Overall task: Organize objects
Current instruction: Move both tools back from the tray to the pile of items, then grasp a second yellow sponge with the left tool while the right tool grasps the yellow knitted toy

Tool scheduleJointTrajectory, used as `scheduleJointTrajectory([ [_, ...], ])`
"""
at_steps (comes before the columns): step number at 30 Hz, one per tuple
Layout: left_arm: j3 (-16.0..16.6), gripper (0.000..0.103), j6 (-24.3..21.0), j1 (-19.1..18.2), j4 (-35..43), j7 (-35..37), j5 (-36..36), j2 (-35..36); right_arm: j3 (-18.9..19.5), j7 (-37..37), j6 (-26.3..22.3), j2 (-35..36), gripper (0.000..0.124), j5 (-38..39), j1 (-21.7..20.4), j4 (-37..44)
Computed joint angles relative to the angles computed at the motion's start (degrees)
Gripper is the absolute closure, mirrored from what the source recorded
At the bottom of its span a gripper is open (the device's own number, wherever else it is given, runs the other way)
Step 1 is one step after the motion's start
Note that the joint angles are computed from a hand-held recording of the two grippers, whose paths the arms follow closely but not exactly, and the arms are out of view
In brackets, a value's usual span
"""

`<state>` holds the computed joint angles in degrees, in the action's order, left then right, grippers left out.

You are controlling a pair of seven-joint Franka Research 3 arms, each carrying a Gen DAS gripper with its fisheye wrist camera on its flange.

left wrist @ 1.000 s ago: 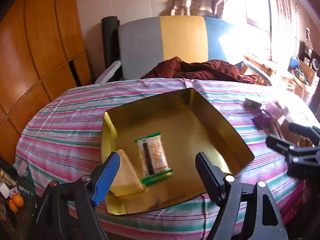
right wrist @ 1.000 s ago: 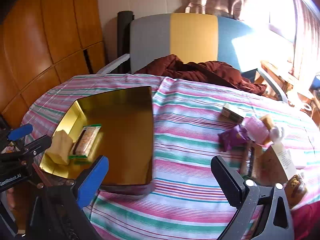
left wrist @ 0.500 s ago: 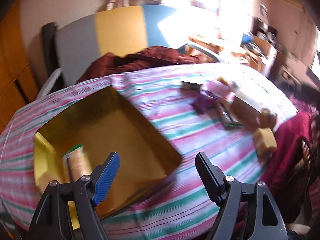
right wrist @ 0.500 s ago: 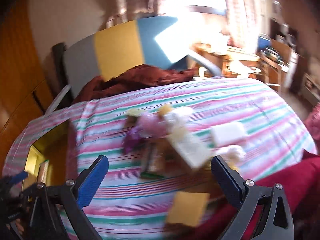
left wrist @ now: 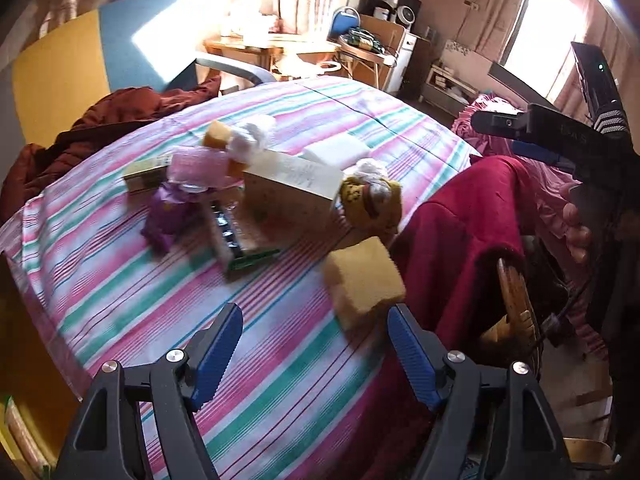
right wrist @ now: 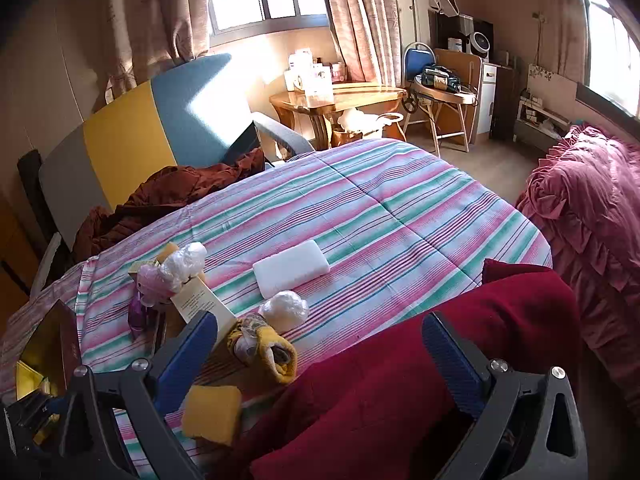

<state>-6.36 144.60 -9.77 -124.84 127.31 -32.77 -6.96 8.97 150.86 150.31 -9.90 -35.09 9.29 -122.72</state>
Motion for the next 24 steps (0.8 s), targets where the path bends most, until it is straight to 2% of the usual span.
scheduleJointTrajectory([
  [5, -2.1, 0.026, -4.6, -0.4, 5.8, -3.7, 1.2, 5.9, -0.9, -4.4, 1.1, 0.2, 0.021, 3.0, 0.5, -1.0],
  [10, -4.3, 0.027, -6.2, 0.6, 10.3, -9.2, 3.8, 11.3, -1.9, -13.9, 0.8, 1.9, 0.021, 9.7, 1.9, 0.2],
  [12, -4.8, 0.033, -8.5, 1.3, 12.0, -11.4, 5.0, 13.5, -2.4, -19.0, -0.3, 3.3, 0.021, 13.4, 2.8, 1.4],
  [13, -5.2, 0.042, -9.2, 1.8, 12.1, -11.2, 4.7, 14.0, -2.6, -21.3, -1.0, 3.9, 0.021, 15.1, 3.2, 2.1],
  [16, -6.1, 0.046, -8.8, 3.2, 10.5, -7.3, 1.9, 13.1, -3.3, -30.9, -4.5, 7.4, 0.021, 21.1, 4.7, 6.1],
  [18, -6.1, 0.048, -8.4, 3.6, 9.5, -5.4, 0.5, 12.2, -3.5, -37.0, -8.9, 10.7, 0.022, 23.6, 5.8, 10.2],
  [20, -5.8, 0.049, -7.5, 3.8, 8.2, -4.3, -0.2, 11.1, -3.8, -41.6, -14.1, 14.4, 0.028, 24.8, 6.8, 15.0],
  [22, -5.3, 0.049, -6.9, 4.0, 6.6, -2.4, -1.7, 9.8, -4.3, -45.4, -19.0, 18.2, 0.04, 26.2, 7.7, 19.8],
  [24, -4.6, 0.049, -7.3, 4.3, 5.3, -0.9, -3.5, 8.4, -5.1, -47.3, -24.0, 22.1, 0.041, 25.9, 8.8, 24.8],
])
